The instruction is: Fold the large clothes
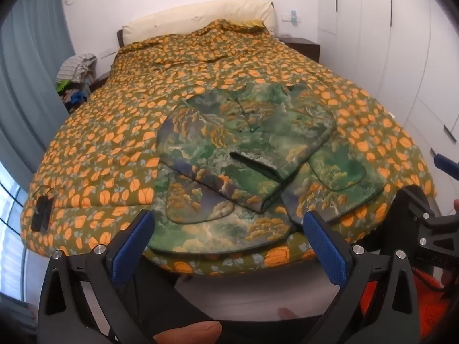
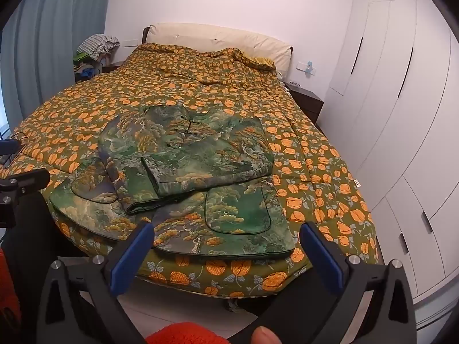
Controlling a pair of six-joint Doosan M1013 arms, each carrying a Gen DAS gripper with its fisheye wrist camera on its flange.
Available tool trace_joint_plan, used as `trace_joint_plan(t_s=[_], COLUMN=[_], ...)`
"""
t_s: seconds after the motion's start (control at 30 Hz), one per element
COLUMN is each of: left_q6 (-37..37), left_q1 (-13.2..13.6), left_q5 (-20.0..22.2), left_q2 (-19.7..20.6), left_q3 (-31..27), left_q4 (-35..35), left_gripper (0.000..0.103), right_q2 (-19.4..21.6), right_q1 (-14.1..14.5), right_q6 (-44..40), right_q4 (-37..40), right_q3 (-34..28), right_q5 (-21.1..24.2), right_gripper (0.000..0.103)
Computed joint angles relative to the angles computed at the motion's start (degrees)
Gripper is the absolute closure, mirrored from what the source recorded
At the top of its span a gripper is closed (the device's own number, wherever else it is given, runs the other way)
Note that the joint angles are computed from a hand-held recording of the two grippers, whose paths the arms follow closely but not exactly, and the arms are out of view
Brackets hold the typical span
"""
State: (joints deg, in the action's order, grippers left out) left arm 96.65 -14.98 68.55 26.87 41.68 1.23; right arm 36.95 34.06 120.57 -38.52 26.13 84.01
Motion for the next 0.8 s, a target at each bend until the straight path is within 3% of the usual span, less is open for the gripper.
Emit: trace_joint_plan(t_s=[0.8], left_q6=[0.17], left_q1=[0.18], left_q5=[1.32], left_q2=[0.20], left_q3=[-0.19], left_q4=[-0.36], left_gripper=[0.000], right_q2=[0.43], right_q1=[-0.27], right_q6=[-0.07], right_q4=[0.91], right_q3=[-0.31], right_q5=[0.14], right_gripper=[0.000])
